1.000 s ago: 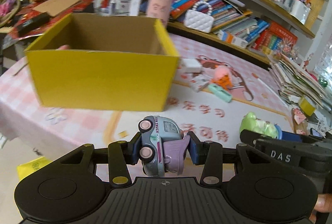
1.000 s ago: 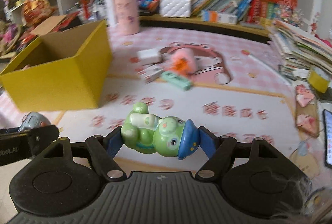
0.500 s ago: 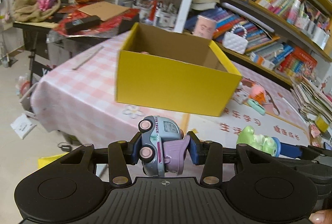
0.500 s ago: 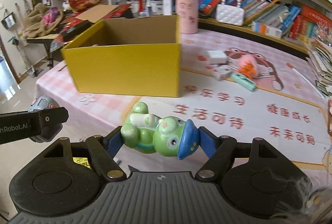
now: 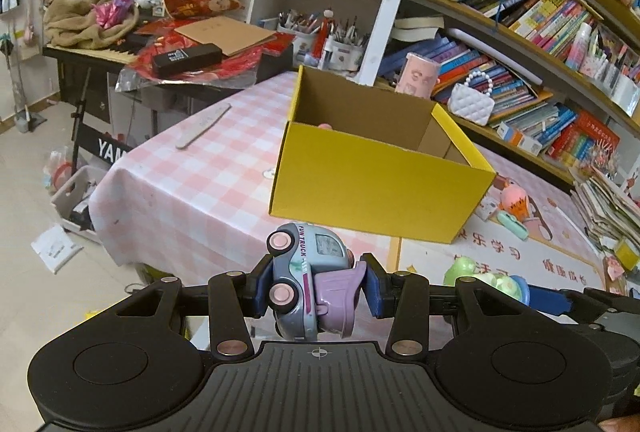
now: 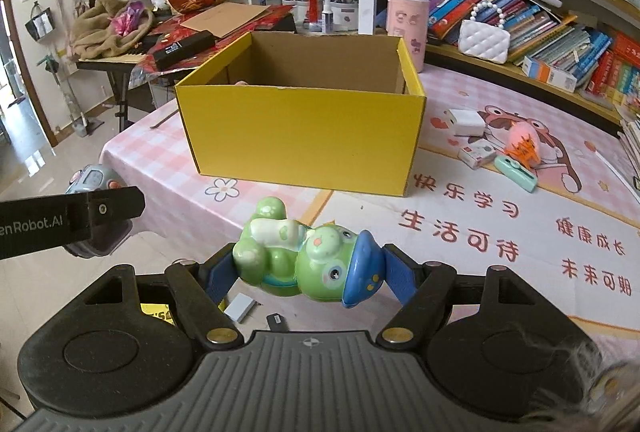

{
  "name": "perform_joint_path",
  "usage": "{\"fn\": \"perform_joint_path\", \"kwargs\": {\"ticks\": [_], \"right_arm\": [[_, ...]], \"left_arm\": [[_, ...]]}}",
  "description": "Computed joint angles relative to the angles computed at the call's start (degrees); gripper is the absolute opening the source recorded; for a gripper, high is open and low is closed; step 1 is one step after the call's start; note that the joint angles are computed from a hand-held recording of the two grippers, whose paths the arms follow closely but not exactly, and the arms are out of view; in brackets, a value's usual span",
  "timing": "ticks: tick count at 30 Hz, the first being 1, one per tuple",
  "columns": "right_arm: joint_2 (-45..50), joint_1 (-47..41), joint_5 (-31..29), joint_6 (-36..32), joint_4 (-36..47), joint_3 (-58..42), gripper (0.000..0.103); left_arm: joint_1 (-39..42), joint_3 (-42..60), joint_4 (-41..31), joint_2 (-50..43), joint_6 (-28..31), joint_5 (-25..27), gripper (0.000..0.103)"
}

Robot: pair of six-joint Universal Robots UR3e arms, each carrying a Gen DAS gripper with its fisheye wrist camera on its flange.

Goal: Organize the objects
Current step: 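Carry the toy car with the left gripper while the right gripper carries the frog toy over the box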

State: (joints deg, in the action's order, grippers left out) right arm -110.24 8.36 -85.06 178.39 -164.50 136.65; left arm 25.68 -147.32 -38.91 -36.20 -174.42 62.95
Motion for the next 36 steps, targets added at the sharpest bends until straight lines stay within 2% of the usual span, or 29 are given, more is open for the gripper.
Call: {"fn": "perform_joint_path", "kwargs": {"ticks": [6,10,14,18,22,25,29,34,36], "right_arm": [[8.1,0.0,1.4,-0.6,-3.7,-5.7,0.074],[12.5,-1.5,3.1,-1.7,-6.5,-10.6,0.074],[18.4,-3.9,4.9,-2.2,-10.1,-17.5,0.074],[26.1,-6.0,6.0,-3.3,-10.7,-26.9,0.074],[35.0,-7.8,6.5,-4.1,-8.7,-38.0,0.074],[42.2,-8.4,8.0,-6.4,-2.4,-48.6,0.074],[51.6,-6.7,6.1,-11.5,4.4,-61.8,0.074],[61.6,-5.6,6.0,-16.7,18.4,-78.7,0.074],[64.0,-4.9,5.7,-18.5,21.7,-82.8,0.074]], "left_arm": [[-3.2,1.9,12.2,-11.0,-3.2,2.6,0.043],[-6.8,6.1,22.6,-21.7,-6.1,4.8,0.043],[-12.8,14.4,32.6,-36.1,-9.4,9.3,0.043],[-18.0,23.9,37.2,-48.2,-11.0,13.8,0.043],[-21.5,32.9,37.6,-57.8,-11.8,17.4,0.043],[-23.3,39.4,36.1,-63.9,-12.5,20.0,0.043],[-23.9,50.1,29.7,-71.9,-13.4,22.0,0.043],[-21.9,60.0,20.7,-78.8,-16.9,20.1,0.043],[-22.6,62.7,19.8,-80.7,-15.3,21.0,0.043]]}}
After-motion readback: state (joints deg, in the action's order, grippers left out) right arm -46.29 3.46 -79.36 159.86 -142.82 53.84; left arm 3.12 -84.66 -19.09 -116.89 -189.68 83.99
